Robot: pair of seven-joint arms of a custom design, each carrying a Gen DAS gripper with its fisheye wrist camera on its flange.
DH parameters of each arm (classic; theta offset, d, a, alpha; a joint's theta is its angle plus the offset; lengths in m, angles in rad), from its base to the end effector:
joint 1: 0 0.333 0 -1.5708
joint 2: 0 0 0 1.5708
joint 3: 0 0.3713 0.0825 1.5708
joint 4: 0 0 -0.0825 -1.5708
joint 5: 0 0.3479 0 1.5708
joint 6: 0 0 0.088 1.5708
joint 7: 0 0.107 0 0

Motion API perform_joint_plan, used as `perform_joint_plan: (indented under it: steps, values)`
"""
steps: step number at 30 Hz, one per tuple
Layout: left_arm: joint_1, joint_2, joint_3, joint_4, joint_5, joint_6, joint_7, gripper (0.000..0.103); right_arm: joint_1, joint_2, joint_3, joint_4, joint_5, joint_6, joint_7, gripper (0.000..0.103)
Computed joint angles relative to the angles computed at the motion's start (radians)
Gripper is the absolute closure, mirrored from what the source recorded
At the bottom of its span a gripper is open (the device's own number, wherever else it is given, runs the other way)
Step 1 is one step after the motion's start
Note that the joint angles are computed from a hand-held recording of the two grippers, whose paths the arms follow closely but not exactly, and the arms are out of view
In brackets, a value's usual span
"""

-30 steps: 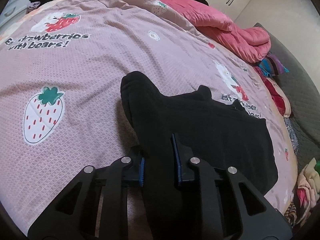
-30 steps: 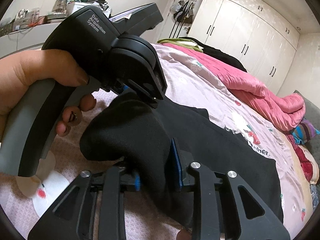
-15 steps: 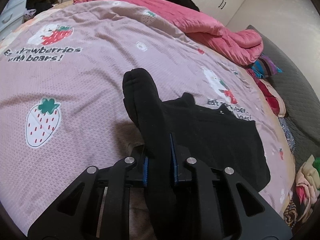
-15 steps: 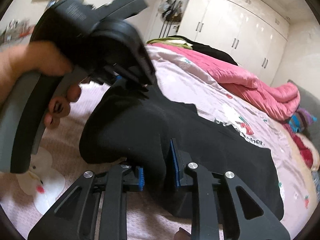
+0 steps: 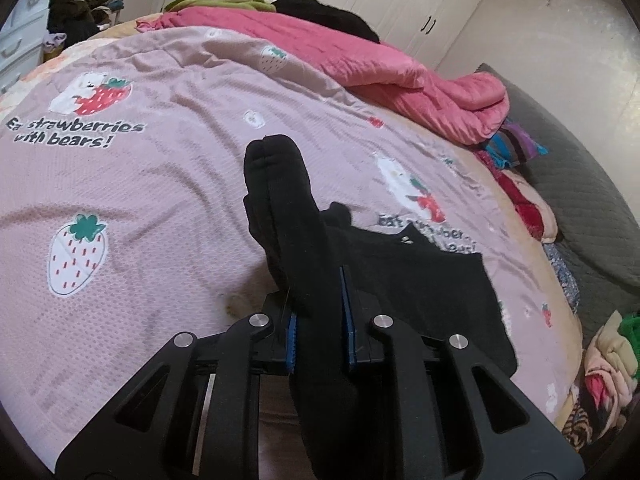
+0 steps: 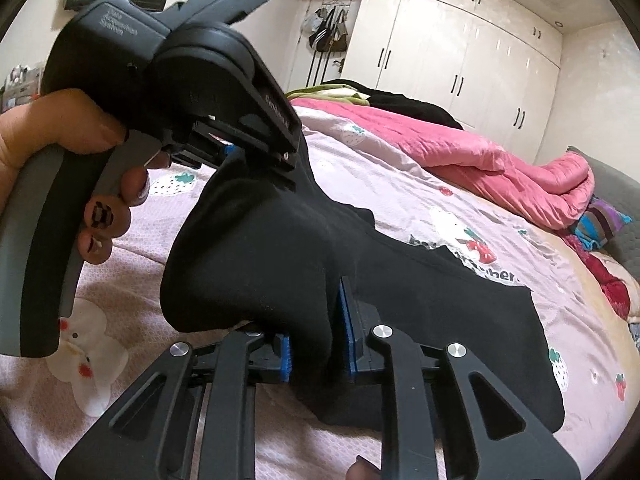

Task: Fold small clothes
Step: 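Lift the gripped sweater edge with both grippers and fold it over the other half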

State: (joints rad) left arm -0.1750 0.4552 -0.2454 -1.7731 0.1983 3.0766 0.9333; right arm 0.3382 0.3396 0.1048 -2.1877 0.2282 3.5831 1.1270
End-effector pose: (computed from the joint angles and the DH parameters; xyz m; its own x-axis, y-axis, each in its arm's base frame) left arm 0.6449 -0.2694 0.4861 -0.0704 -0.9093 0.4102 -0.7317 -0.2324 -0.6408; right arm 0.5599 0.2261 0.4409 0.4455 -0.8688 0.2163 -0.3714 -0.3992 -0.8383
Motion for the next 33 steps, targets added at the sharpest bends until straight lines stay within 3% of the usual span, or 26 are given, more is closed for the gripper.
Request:
perform_joint_plan:
  steps: [11,21,33]
  values:
    - [-0.077,-0.014,0.055,0.027,0.043,-0.002,-0.060,0.093,-0.082,-0.033,0.041,-0.055,-0.090,0.036,0.108,0.090]
    - [-0.145,-0.001,0.107,0.110,0.110,-0.098,-0.131,0.093,-0.183,-0.054,0.086,-0.069,-0.233,0.028,0.269,0.091]
    - [-0.174,0.036,0.095,0.213,0.152,-0.199,-0.152,0.093,-0.285,-0.071,0.117,-0.078,-0.398,0.023,0.457,0.092]
